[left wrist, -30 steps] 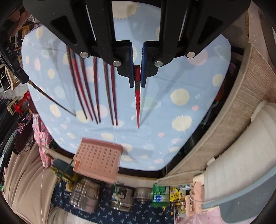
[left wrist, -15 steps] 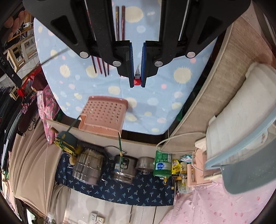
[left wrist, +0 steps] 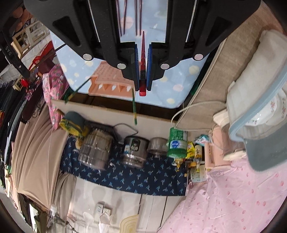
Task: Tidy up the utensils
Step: 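Lift the red and brown chopsticks and lower them into the pink holder, then open both tools to release the chopsticks into the holder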
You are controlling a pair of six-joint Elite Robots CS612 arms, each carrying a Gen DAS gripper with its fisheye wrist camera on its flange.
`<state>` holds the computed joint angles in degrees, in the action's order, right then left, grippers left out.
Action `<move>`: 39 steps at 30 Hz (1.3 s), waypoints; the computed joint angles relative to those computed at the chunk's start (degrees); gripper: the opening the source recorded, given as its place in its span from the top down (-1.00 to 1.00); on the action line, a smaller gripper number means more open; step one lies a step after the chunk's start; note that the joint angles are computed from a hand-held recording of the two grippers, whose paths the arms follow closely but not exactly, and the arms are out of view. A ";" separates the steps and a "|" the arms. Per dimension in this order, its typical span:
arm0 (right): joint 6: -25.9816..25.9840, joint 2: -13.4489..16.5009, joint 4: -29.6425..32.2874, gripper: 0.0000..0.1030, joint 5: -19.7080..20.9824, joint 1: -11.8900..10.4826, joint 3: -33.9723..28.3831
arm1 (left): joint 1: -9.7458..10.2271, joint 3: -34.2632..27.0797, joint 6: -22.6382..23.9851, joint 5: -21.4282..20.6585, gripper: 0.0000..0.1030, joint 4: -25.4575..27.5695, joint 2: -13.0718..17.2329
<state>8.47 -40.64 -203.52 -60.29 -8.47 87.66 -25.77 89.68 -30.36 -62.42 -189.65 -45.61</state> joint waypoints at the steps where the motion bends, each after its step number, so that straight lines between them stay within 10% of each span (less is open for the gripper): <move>1: 0.49 0.31 -0.11 0.86 0.04 0.19 -1.23 | 0.19 -1.24 0.58 0.03 0.87 -0.55 0.25; 18: 4.56 8.72 9.40 0.86 -3.48 3.86 -23.34 | 2.07 -20.32 6.31 2.17 0.87 -0.11 8.52; 35: -1.94 12.06 16.86 0.81 -6.24 5.42 -26.27 | 3.14 -24.15 2.91 -3.14 0.84 8.59 12.91; 39: -2.20 11.36 15.10 0.67 -6.65 5.41 -24.56 | 2.72 -23.36 3.34 -1.74 0.45 8.38 12.68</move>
<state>6.26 -29.29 -188.42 -66.95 -3.06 63.11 -23.05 66.33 -27.01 -64.16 -181.28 -32.94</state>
